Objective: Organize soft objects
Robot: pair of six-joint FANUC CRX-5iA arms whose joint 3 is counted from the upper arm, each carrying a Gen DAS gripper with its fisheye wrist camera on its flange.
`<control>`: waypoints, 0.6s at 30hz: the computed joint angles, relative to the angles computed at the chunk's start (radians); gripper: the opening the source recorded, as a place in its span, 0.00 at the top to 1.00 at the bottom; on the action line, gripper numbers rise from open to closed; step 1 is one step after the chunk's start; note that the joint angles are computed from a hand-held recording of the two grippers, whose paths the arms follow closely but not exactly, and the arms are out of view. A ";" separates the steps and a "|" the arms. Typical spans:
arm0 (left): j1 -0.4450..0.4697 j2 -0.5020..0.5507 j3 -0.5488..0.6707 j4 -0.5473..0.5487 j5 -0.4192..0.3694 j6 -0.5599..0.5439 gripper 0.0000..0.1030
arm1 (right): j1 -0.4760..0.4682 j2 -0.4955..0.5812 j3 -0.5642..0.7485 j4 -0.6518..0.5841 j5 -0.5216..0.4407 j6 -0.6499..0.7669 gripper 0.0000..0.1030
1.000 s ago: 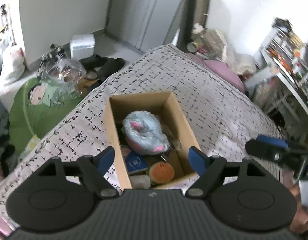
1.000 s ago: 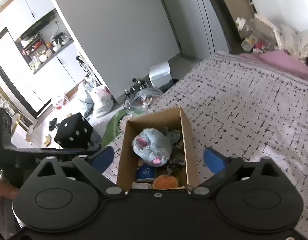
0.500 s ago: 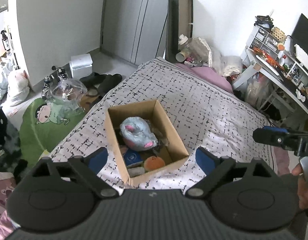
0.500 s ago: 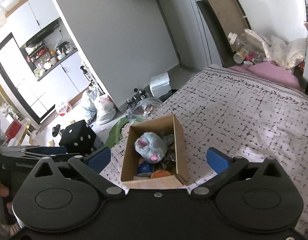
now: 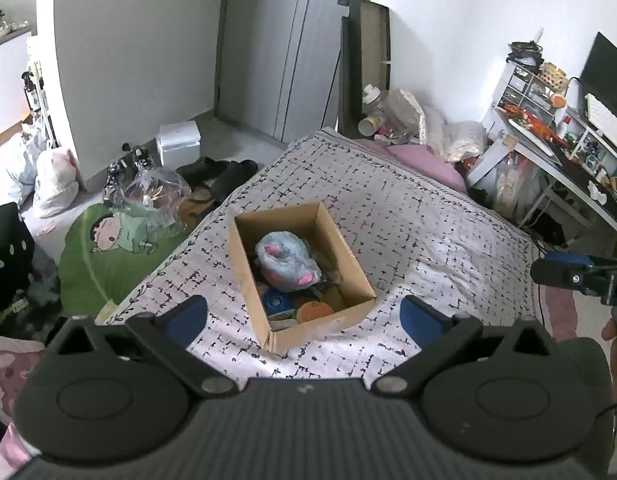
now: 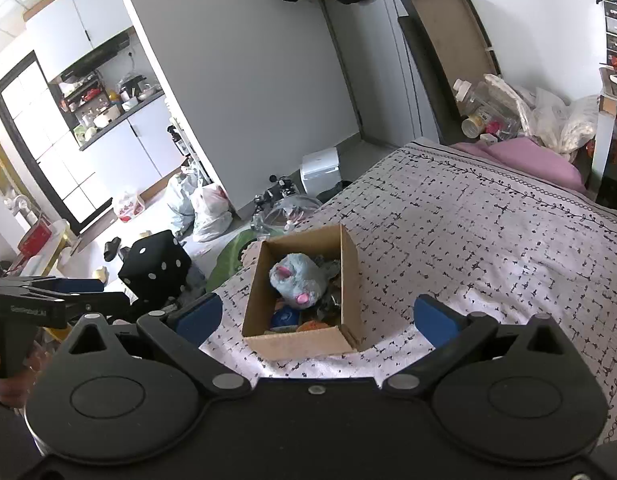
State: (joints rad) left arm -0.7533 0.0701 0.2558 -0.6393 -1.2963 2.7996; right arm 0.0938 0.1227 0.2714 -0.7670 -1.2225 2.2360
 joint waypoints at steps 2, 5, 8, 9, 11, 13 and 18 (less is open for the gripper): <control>-0.030 0.010 0.018 -0.028 -0.028 0.017 0.00 | -0.003 -0.004 0.001 0.007 -0.014 -0.015 0.00; -0.060 0.019 0.032 -0.047 -0.048 0.047 0.00 | -0.023 -0.010 0.005 -0.013 -0.045 -0.017 0.00; -0.086 0.028 0.046 -0.062 -0.075 0.072 0.00 | -0.025 -0.031 -0.011 -0.002 -0.041 -0.004 0.00; -0.093 0.038 0.059 -0.065 -0.094 0.075 0.00 | -0.021 -0.040 -0.020 0.010 -0.032 -0.005 0.00; -0.108 0.048 0.073 -0.073 -0.116 0.090 0.00 | -0.021 -0.053 -0.032 0.018 -0.027 -0.001 0.00; -0.123 0.054 0.081 -0.083 -0.130 0.112 0.00 | -0.029 -0.060 -0.039 0.015 -0.036 0.006 0.00; -0.161 0.078 0.115 -0.116 -0.198 0.131 0.00 | -0.040 -0.075 -0.060 0.019 -0.048 0.023 0.00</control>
State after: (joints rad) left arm -0.9138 0.1484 0.3708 -0.7556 -1.4941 2.9301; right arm 0.0538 0.0473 0.2115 -0.7482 -1.2706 2.2592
